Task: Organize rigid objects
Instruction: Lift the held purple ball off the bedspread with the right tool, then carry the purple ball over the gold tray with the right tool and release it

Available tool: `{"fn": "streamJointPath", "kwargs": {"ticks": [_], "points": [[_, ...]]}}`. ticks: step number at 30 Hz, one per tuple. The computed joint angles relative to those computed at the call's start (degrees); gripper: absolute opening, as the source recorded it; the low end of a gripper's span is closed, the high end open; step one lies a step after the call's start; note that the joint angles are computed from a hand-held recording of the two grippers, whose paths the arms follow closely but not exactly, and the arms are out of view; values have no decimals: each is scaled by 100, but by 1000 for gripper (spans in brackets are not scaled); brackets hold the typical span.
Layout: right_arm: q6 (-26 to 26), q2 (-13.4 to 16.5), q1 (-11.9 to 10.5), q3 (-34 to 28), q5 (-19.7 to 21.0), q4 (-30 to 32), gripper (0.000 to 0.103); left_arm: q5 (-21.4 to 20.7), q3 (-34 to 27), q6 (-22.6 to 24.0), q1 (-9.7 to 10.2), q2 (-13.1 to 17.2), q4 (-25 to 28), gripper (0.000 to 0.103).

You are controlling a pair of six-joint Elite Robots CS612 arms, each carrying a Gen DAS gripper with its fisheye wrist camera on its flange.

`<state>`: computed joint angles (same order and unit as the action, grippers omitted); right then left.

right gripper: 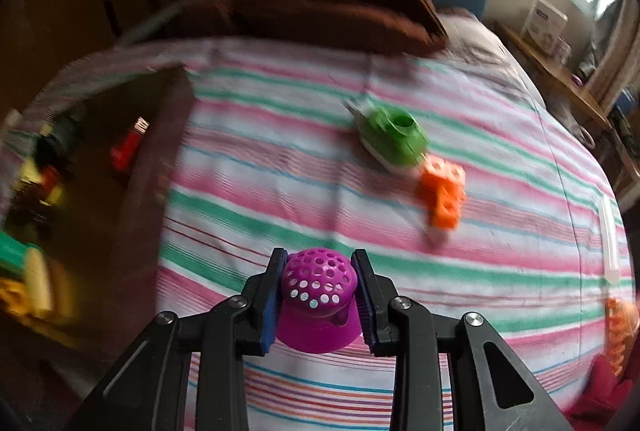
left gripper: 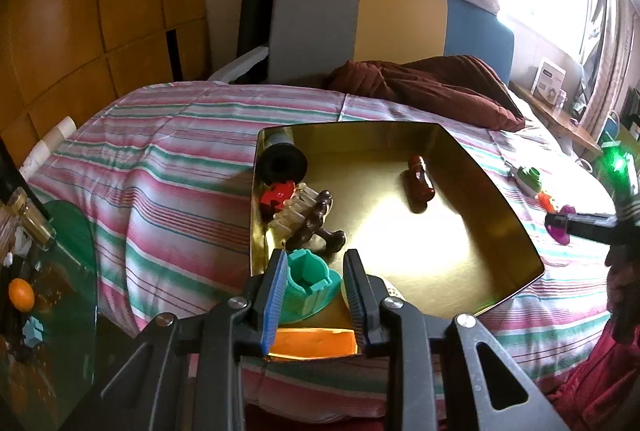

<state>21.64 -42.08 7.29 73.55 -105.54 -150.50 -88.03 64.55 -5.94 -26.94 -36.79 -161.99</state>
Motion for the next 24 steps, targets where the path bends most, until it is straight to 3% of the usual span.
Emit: {"fn": "streamJointPath", "kwargs": {"ticks": [6,10,16,24], "points": [[-345,106,146,-392,600,-368,33,38,23,-108,36,-6,-32,28],[-526,363,262,-935,1111,-354,33,64,12,-183,73,-6,-11,28],[-914,990,447,-2095,1481,445,33,150,21,-235,106,-7,-72,28],[-758,1780,537,-3413,1493,1595,33,123,-31,-307,150,33,-13,28]]}}
